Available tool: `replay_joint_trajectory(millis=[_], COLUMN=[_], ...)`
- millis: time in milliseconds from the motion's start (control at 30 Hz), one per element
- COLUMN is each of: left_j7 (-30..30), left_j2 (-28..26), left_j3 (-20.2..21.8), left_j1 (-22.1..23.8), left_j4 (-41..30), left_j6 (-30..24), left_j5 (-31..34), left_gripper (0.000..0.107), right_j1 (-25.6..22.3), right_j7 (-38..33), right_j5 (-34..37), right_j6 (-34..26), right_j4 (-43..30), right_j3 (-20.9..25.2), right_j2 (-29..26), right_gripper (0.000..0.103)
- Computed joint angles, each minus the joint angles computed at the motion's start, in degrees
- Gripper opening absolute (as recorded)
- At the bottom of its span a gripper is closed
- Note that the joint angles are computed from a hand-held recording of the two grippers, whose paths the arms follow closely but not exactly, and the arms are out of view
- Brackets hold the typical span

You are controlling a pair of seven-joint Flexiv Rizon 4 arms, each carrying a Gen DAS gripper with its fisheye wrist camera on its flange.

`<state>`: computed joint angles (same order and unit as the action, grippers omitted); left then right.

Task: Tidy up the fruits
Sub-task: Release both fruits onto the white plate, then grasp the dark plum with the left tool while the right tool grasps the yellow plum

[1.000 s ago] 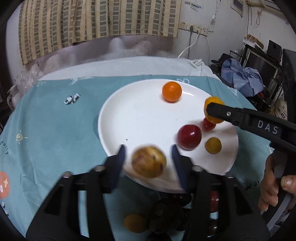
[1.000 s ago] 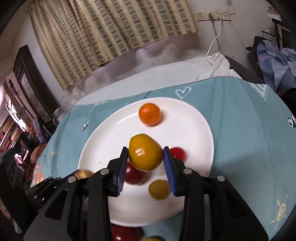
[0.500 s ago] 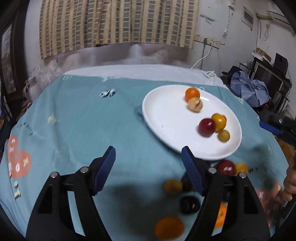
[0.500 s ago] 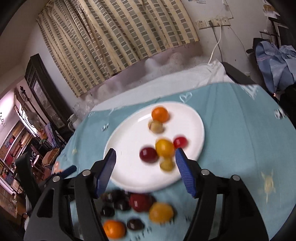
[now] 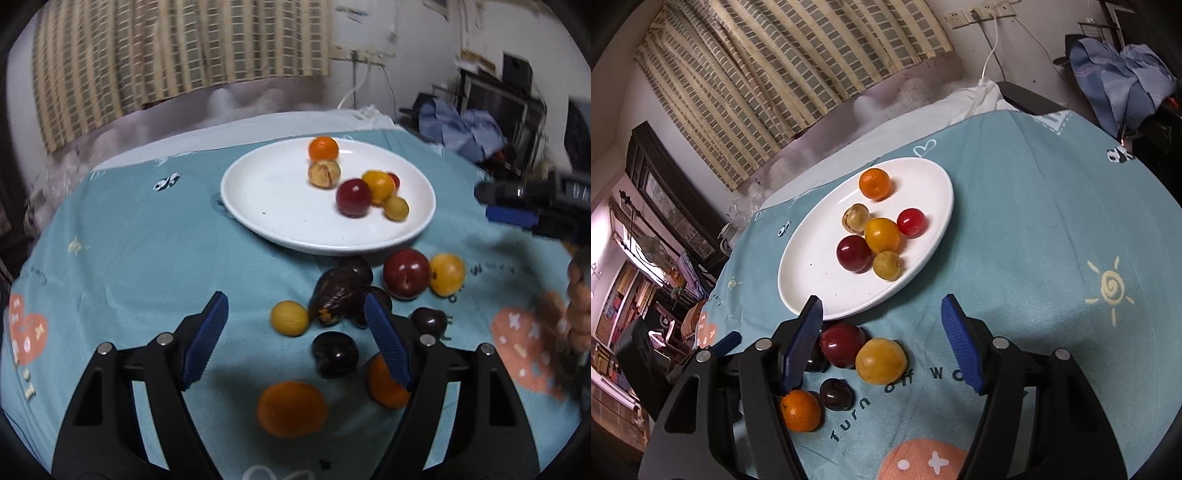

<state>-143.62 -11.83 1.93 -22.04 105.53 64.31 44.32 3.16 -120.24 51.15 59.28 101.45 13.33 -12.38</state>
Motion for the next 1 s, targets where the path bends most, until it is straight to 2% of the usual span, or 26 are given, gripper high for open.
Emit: replay_joint_trajectory(millis=[67,167,233,267,367,500,600,733,867,1000], left_j7=[1.1,1.3,-1.7,-3.1,-5.3,-7.1,-4.9,-2.3,2.2,6.7], left_j2=[-1.9,-2.1,-0.8,0.0,3.0,3.8,2.5,-0.3,-3.6,-5.7], left_j3=[-0.3,0.3,1.4,1.8,2.4,1.7,0.4,-0.6,-0.8,-0.5], left_j1=[-1.1,0.2,0.6,1.1,5.0,6.8,6.9,3.5,1.4,1.5], left_j4=[-3.1,-2.7,-1.7,-0.8,4.4,5.2,4.3,-1.7,-6.2,-7.8], left_j6=[-6.5,-6.6,-7.3,-7.1,-0.9,-0.2,1.1,-5.4,-10.6,-10.3], left_j5=[1.0,-1.6,-1.5,-1.5,-5.1,-4.6,-4.8,-0.2,0.2,-3.1], left_gripper=[0.082,0.082,0.082,0.082,0.082,0.080,0.080,0.080,0.080,0.081], right_j1=[0.1,0.2,0.2,0.2,0.3,0.3,0.3,0.3,0.3,0.1], right_j7=[0.1,-0.3,-0.8,-0.9,-0.8,-0.7,-0.5,-0.4,-0.3,-0.4], right_j5=[-0.3,-0.5,-0.2,-0.1,-0.1,0.1,0.0,-0.2,-0.2,0.0], right_j6=[0.0,0.0,0.0,0.0,0.0,0.2,0.2,0.1,0.2,0.2], right_j4=[0.1,0.2,0.3,0.3,0.2,0.2,0.1,0.0,0.0,-0.1], right_j3=[0.0,0.1,0.1,0.1,0.0,-0.1,-0.1,-0.2,-0.2,-0.2], right_j2=[0.0,0.2,0.3,0.4,0.4,0.4,0.4,0.3,0.4,0.3], right_gripper=[0.067,0.067,0.067,0.067,0.067,0.067,0.067,0.067,0.067,0.067])
